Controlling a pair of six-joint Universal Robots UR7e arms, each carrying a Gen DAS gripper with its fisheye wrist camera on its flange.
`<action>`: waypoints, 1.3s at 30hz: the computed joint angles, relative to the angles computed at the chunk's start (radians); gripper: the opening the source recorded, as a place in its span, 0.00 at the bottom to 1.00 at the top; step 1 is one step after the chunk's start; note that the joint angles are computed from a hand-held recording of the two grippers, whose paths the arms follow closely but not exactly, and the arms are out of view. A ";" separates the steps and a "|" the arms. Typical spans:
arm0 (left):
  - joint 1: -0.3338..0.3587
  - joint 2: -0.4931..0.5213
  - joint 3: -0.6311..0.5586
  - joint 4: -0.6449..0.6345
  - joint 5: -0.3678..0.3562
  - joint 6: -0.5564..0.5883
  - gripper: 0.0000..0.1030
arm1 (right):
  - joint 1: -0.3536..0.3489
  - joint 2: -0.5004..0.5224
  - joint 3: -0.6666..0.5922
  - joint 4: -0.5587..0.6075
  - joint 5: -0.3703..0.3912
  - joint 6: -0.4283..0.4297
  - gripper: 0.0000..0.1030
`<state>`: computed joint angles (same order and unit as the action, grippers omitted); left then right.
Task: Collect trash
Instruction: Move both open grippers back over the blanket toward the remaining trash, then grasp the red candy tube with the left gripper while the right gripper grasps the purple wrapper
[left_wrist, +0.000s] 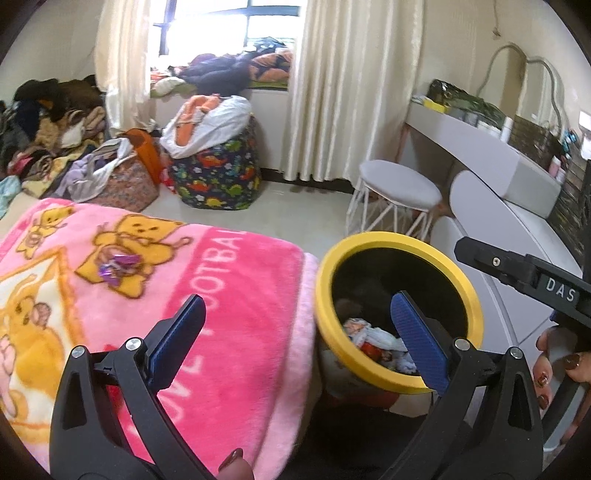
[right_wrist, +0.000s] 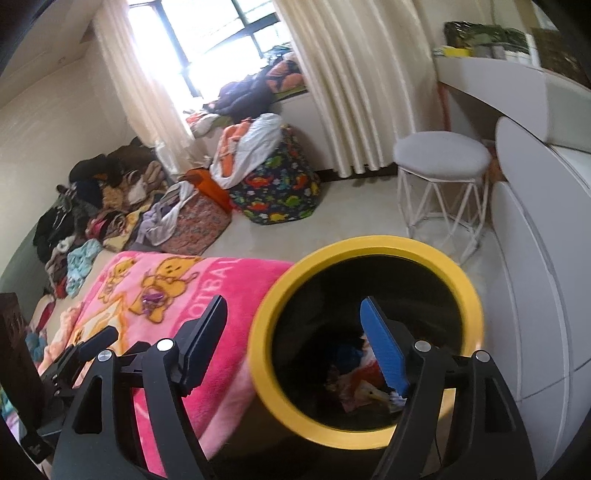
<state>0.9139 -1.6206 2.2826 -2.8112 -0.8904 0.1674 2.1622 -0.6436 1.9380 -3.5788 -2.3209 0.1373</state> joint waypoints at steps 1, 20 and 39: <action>0.003 -0.009 -0.001 -0.001 0.006 0.002 0.90 | 0.004 0.006 -0.010 0.008 0.007 -0.005 0.70; 0.108 -0.123 -0.025 -0.024 0.056 0.028 0.90 | 0.055 0.137 -0.227 0.186 0.097 -0.063 0.70; 0.326 -0.142 -0.088 0.031 0.000 0.042 0.90 | 0.062 0.326 -0.537 0.436 0.196 -0.130 0.70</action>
<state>1.2396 -1.7621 2.1950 -2.7807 -0.8907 0.2098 2.2241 -0.3173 1.4010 -3.1424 -2.1252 0.0078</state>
